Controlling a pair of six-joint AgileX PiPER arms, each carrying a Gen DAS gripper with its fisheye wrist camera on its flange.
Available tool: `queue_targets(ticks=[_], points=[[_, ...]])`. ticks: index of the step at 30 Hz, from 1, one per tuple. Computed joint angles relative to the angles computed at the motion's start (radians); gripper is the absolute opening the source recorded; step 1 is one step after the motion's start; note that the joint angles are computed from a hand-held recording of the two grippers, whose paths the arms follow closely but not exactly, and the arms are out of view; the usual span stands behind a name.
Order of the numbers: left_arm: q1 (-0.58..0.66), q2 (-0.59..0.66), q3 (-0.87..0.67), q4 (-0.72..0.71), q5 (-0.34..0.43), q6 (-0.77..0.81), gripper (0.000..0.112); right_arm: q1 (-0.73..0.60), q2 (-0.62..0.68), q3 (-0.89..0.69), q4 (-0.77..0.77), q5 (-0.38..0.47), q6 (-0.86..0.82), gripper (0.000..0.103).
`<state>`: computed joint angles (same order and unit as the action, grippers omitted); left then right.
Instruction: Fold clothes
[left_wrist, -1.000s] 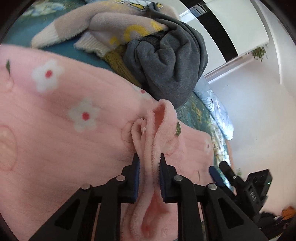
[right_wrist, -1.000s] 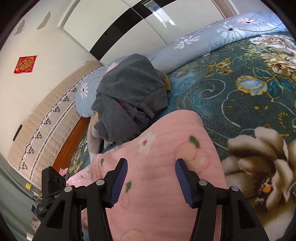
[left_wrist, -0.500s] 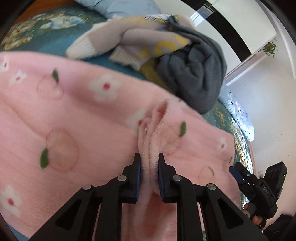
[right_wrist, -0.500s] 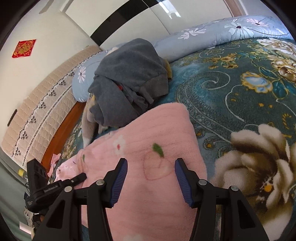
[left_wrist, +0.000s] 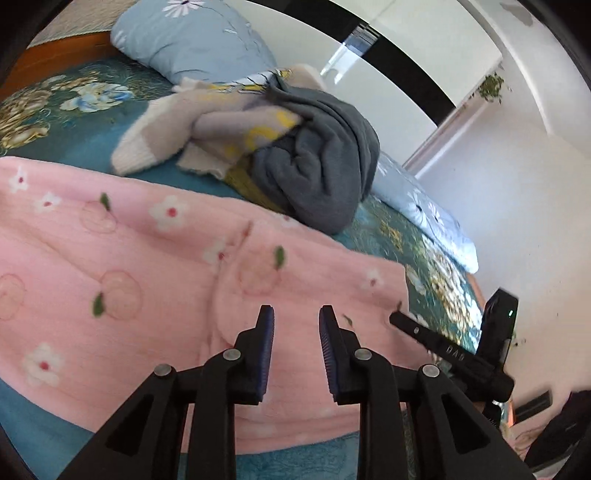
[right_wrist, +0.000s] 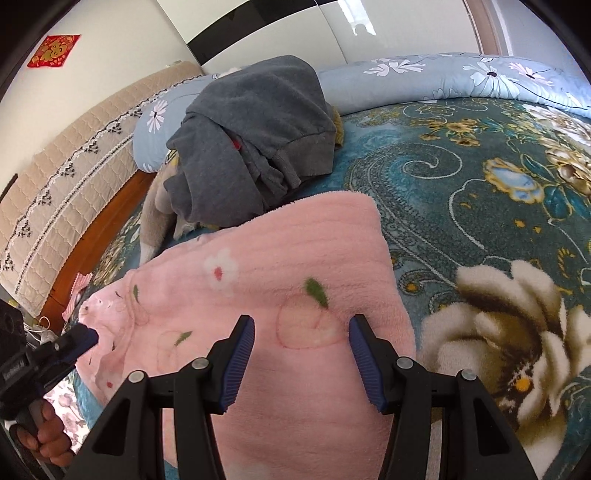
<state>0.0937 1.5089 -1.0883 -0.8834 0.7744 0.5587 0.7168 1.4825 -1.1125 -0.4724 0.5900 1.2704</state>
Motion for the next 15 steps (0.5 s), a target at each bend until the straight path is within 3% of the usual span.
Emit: queue_targets(ticks=[4,9,12,15], points=[[-0.028,0.017,0.048,0.108,-0.052,-0.1,0.025,0.048,-0.096,0.012,0.012,0.067,0.047,0.057],[-0.02,-0.001,0.118,0.047,-0.092,-0.001,0.025,0.125,-0.107,0.029,-0.019,0.174,0.057,0.057],[-0.019,-0.007,0.145,0.017,-0.106,0.038,0.025,0.02,-0.081,0.082,0.195,0.077,-0.069,0.058],[-0.007,0.001,0.155,-0.03,-0.101,0.077,0.025,-0.017,-0.103,0.128,0.252,0.013,-0.095,0.058]])
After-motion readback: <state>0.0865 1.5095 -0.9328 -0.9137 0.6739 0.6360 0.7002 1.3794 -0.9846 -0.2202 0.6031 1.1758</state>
